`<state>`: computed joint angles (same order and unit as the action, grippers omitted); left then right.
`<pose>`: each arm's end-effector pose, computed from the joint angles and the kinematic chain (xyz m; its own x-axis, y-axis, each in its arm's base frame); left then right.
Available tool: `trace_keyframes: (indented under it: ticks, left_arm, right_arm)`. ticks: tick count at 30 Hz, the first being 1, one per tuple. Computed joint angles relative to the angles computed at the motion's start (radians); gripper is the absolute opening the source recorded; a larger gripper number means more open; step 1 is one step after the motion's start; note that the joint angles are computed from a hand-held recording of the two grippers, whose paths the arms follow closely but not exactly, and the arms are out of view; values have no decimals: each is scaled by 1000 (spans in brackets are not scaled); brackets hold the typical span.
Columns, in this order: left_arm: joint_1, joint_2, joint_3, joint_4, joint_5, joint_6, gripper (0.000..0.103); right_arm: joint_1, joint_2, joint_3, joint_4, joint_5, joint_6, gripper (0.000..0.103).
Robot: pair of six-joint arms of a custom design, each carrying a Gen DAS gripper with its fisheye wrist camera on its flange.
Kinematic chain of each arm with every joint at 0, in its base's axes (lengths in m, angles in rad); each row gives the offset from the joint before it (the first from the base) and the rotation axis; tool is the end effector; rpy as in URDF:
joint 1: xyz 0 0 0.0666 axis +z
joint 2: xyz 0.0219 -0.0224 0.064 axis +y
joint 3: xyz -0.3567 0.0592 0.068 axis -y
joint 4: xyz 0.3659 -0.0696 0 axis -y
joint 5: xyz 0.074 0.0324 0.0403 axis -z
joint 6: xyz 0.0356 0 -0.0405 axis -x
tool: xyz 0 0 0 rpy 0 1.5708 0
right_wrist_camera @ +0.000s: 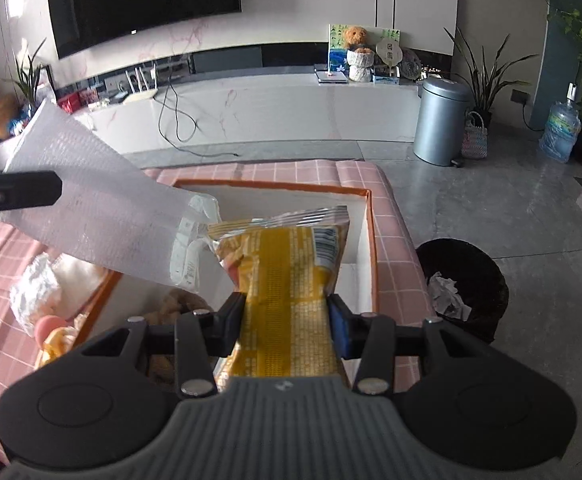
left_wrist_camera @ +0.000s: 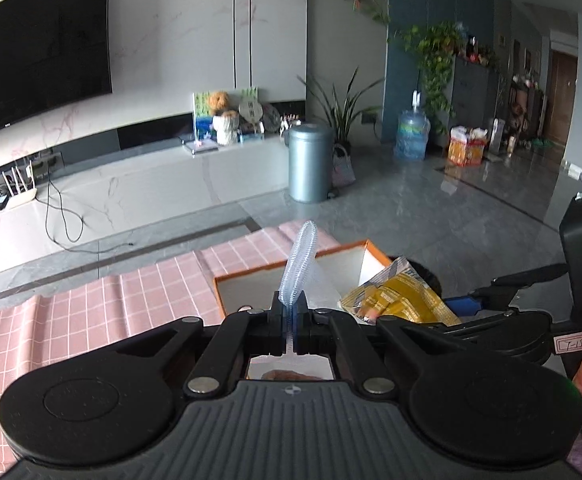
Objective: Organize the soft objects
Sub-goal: 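Carry the snack bag and plastic bag over the orange box with both tools, then open both tools to drop the bags into the box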
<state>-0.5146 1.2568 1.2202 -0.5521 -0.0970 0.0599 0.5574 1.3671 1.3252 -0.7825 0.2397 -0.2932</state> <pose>0.3784 -0.2104 0.4165 -0.5076 0.2186 -0.8334 0.3901 0.9208 0.0039 0.3912 0.2334 0.3985 -0.7054 -0.1089 -0.7004 -0.1809 0.9831 0.0294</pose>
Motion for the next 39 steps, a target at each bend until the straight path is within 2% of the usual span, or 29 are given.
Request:
trace_keyframes:
  ticks: [5,9,14,17,22,25,27,30,33,38,39]
  left_arm:
    - [10,55,23,-24,4,-23,2]
    - [14,93,44,-48,15,-36,2]
    - [27,117,48,-67,46,-35,2]
    - [28,125,50,-74,51,-30,2]
    - [25,135,54,-70,22,-44,2]
    - [6,144,68,-41,-51,-102,2]
    - [-3,145,68,-36,-68,-131,2]
    - [-8,169,82,-70,-54,-149,2]
    - [-14,179,73,-79,-46,-142,3]
    - [-5,169,60,-100,13,-104,14]
    - [1,167,60,-107,30,-98,20]
  right_arm:
    - [-15,106,51,-17,5,62,45]
    - [-20,185,104,-49,10,70,45]
    - [5,223,133,-76,93,151,46]
    - [12,224,134,-84,106,177,46]
    - [1,212,135,-97,81,177,44]
    - [9,188,122,-96,85,172,45]
    - [10,170,112,-89,80,166,46]
    - [15,151,99,-83,80,161,52]
    - [23,138,90,-85,76,162,52]
    - [23,119,70,-85,69,152,53]
    - [24,115,66,-84,70,151,53]
